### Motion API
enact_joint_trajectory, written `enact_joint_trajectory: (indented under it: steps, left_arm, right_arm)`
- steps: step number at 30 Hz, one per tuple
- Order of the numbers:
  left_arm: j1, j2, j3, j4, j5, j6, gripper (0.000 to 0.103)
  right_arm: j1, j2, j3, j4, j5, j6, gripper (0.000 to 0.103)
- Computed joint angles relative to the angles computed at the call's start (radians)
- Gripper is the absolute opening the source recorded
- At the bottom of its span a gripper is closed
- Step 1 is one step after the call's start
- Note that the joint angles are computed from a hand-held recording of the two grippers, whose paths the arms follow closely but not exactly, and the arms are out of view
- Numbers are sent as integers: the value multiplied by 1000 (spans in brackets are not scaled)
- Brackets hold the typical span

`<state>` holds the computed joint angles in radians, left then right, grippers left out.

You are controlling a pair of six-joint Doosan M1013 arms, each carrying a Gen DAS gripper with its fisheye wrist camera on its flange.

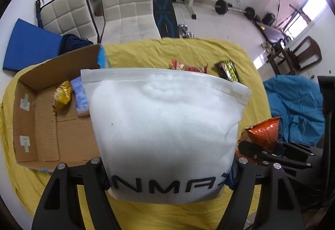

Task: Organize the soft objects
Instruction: 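Carry the NMAX pouch and orange chip bag over the box and lower them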

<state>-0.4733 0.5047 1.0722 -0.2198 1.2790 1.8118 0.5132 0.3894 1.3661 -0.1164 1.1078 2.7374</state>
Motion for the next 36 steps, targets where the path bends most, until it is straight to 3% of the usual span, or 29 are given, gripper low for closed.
enact_joint_trajectory:
  steps: [11, 20, 29, 33, 36]
  left_arm:
    - [119, 51, -121, 2, 24, -4, 75]
    - [207, 177, -298, 79, 115, -38, 75]
    - [246, 326, -484, 129, 245, -49, 75]
    - [249, 404, -577, 165, 311, -46, 75]
    - [251, 457, -645, 184, 361, -41, 75]
  right_arm:
    - [28, 115, -212, 31, 6, -82, 40]
    - [40, 313, -522, 101, 97, -199, 40]
    - [38, 566, -904, 174, 294, -240, 40]
    - [32, 689, -1091, 213, 421, -232, 40]
    - [29, 810, -1298, 235, 553, -211, 40]
